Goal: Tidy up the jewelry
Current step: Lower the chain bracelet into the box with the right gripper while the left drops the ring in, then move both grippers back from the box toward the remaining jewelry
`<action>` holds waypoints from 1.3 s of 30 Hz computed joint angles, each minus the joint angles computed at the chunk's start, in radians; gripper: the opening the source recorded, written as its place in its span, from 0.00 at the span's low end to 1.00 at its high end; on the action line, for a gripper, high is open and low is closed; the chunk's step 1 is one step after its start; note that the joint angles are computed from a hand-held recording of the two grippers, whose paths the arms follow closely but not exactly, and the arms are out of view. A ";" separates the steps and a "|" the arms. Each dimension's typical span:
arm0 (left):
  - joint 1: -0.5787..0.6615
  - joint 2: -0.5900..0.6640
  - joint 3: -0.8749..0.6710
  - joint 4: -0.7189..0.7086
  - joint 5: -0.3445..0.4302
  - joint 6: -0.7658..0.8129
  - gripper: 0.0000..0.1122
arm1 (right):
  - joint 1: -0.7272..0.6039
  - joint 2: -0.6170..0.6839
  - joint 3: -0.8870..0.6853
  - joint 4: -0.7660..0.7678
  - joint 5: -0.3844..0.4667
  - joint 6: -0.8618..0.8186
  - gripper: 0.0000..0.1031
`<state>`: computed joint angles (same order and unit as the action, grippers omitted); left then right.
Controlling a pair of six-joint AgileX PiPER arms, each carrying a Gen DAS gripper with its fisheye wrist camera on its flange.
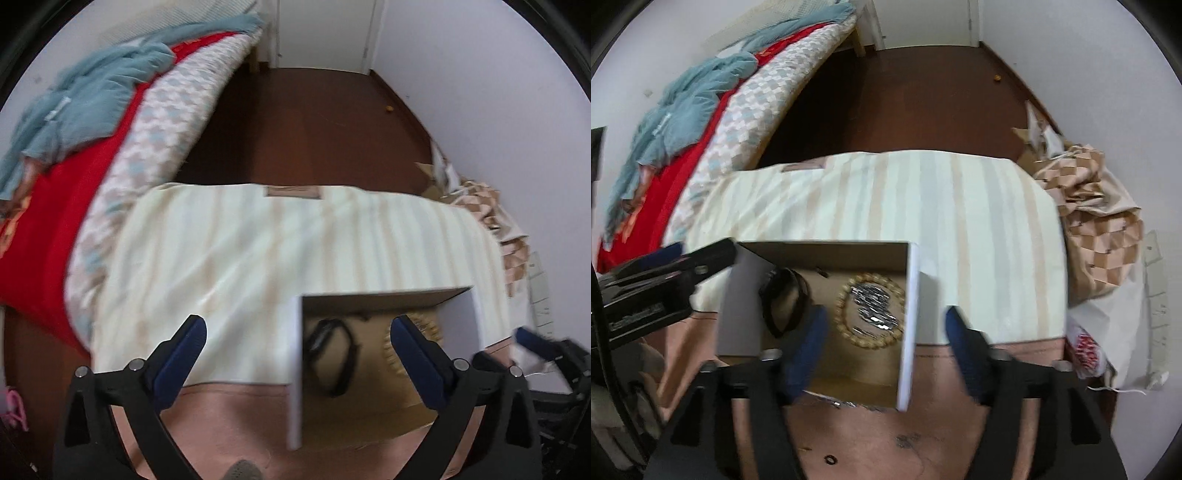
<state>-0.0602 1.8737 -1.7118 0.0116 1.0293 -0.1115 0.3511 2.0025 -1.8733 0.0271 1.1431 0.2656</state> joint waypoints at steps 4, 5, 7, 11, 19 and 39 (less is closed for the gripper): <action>-0.005 -0.086 0.147 0.075 -0.070 -0.046 0.91 | 0.041 -0.034 0.076 -0.090 -0.014 0.074 0.96; -0.011 -0.104 0.181 0.104 -0.082 -0.067 0.91 | 0.046 -0.039 0.092 -0.098 -0.021 0.081 0.98; -0.017 -0.132 0.230 0.139 -0.095 -0.091 0.91 | 0.066 -0.059 0.137 -0.132 -0.037 0.111 0.98; -0.020 -0.184 0.307 0.161 -0.113 -0.125 0.91 | 0.092 -0.096 0.201 -0.165 -0.066 0.153 0.98; -0.051 -0.312 0.385 0.225 -0.108 -0.183 0.91 | 0.132 -0.176 0.256 -0.221 -0.068 0.214 0.98; -0.139 -0.625 0.437 0.279 0.007 -0.228 0.91 | 0.334 -0.480 0.320 -0.439 0.057 0.408 0.98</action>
<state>-0.1994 1.2483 -1.2751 0.2903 1.0361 -0.3391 0.6847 1.5222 -1.5531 -0.4115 1.1997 0.6735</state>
